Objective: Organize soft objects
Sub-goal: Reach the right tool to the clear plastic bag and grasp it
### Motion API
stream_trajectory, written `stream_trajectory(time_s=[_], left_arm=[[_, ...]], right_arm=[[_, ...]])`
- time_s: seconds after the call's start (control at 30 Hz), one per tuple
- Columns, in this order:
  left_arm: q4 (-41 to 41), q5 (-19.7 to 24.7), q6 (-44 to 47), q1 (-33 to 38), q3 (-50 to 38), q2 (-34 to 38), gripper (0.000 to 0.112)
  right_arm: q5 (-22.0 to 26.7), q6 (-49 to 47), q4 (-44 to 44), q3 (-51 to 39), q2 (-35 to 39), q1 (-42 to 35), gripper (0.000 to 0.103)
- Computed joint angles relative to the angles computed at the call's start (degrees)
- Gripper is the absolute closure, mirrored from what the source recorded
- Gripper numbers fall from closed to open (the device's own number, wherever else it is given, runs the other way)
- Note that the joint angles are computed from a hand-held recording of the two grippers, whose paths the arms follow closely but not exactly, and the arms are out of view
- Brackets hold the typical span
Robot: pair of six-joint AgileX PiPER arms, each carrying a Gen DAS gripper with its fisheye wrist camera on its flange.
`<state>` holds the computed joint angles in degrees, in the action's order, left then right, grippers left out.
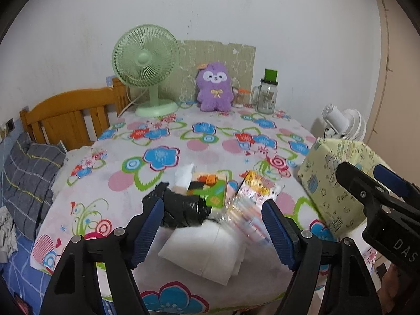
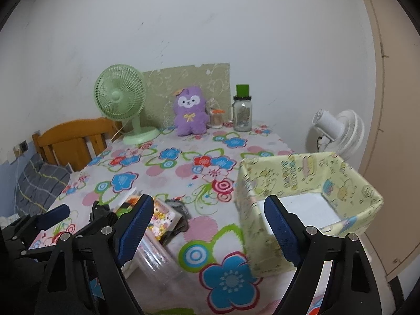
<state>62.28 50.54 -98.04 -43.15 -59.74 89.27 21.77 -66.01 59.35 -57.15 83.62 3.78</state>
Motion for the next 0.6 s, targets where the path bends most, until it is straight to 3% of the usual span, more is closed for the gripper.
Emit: stream_trajectory(time_s=[0.17, 0.6], left_arm=[[-1.16, -6.25, 0.65, 2.77, 1.31, 1.35, 0.034], [-1.99, -15.82, 2.34, 7.15, 4.84, 2.19, 0.034]], right_arm=[[-0.48, 2.67, -2.65, 0.19, 1.75, 2.41, 0.015], [-1.00, 8.65, -8.11, -2.48, 8.74, 7.69, 0.022]])
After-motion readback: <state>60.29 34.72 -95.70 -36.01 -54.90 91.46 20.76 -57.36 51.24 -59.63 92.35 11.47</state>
